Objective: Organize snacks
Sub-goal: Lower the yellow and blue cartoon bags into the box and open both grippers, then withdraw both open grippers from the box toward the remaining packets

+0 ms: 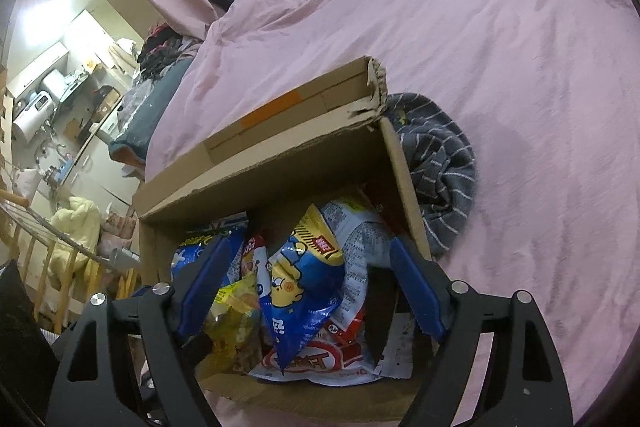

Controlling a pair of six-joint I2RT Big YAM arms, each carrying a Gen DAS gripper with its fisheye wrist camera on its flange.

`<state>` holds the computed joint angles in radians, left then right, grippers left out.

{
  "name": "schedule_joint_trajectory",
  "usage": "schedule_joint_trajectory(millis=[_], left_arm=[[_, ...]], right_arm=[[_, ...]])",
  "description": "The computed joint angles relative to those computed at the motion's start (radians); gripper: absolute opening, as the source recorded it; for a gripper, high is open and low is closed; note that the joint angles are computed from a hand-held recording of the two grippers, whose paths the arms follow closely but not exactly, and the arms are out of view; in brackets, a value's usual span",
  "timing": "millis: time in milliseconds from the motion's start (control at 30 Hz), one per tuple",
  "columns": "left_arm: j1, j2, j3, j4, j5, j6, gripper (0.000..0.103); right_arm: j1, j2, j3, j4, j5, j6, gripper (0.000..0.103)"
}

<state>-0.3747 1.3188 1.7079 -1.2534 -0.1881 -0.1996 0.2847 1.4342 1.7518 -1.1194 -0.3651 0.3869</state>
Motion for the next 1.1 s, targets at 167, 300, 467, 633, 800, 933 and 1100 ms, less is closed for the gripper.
schedule_joint_trajectory(millis=[167,300,467,633,800,933,1100], left_arm=[[0.01,-0.013,0.0,0.027,-0.006,-0.012,0.077],[0.025,-0.007,0.009,0.008,-0.003,-0.039,0.078],[0.045,-0.018,-0.001,-0.017,0.02,-0.081,0.078],[0.038,-0.038,-0.022,-0.032,0.001,-0.088,0.078],[0.008,-0.06,-0.032,-0.039,-0.036,-0.067,0.078],[0.005,-0.08,-0.034,-0.049,-0.052,-0.075,0.078],[0.016,-0.113,-0.047,-0.065,-0.058,-0.109,0.078]], right_arm=[[-0.012,-0.003,-0.002,0.005,-0.011,0.005,0.084],[-0.014,-0.009,0.001,0.007,-0.003,0.006,0.084],[-0.02,-0.033,-0.009,0.005,0.005,0.001,0.084],[-0.024,-0.052,-0.015,-0.026,-0.002,0.0,0.084],[-0.009,-0.072,-0.027,-0.054,-0.003,-0.004,0.084],[0.014,-0.098,-0.038,-0.061,0.031,-0.034,0.084],[0.026,-0.138,-0.075,-0.078,0.054,-0.039,0.084]])
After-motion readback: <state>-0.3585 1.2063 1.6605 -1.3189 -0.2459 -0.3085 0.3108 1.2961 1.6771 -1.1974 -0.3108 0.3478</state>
